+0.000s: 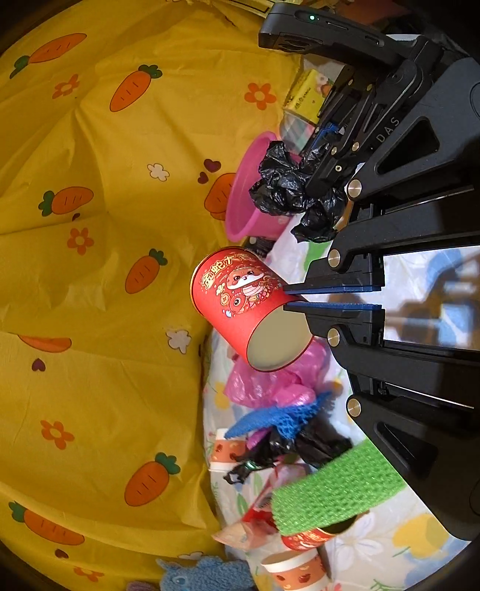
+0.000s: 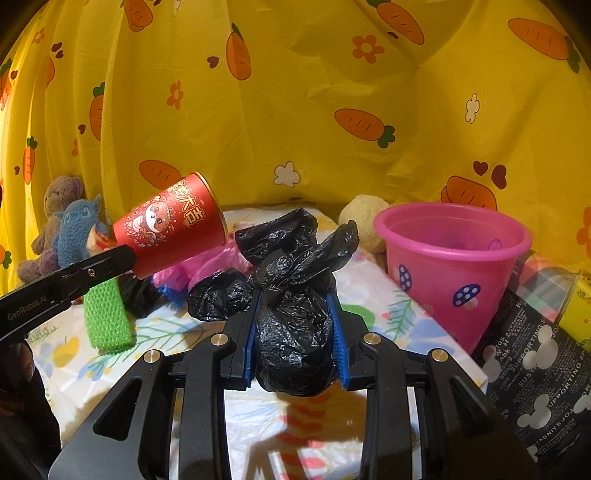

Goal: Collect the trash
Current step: 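Carry the red cup and black bag over the pink bucket and release both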

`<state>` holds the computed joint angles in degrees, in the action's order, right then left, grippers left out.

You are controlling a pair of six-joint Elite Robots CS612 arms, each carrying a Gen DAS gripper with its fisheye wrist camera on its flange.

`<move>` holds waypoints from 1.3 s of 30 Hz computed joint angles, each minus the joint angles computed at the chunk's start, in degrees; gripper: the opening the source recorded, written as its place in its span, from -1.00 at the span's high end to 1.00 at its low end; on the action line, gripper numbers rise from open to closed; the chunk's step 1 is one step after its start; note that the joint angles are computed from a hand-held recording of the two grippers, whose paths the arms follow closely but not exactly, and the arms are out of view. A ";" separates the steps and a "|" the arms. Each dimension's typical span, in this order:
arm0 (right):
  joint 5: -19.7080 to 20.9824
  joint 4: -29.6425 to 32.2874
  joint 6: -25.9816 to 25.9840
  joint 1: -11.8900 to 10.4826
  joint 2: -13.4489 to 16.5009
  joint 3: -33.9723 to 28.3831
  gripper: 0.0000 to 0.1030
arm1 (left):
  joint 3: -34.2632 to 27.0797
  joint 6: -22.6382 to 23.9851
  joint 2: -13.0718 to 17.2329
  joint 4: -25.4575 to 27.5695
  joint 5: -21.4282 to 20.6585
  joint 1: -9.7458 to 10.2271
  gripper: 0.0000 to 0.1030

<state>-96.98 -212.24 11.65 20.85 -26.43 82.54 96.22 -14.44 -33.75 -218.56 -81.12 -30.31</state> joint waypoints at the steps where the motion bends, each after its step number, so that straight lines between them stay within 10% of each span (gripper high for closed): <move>1: -0.90 -0.24 -0.04 -0.21 -0.02 -0.25 0.35 | -0.78 0.52 0.06 0.46 -0.20 -0.11 0.94; 15: -10.03 3.40 2.99 -5.34 -0.65 -4.27 0.35 | -17.20 6.52 4.21 11.66 -8.11 -0.99 0.94; 39: -10.50 16.70 7.52 -8.88 0.90 -9.05 0.34 | -36.28 6.49 13.54 29.24 -15.55 -1.20 0.94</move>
<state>-107.48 -195.55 19.17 11.97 -25.53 73.50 59.94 -7.95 -20.21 -189.32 -96.67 -31.51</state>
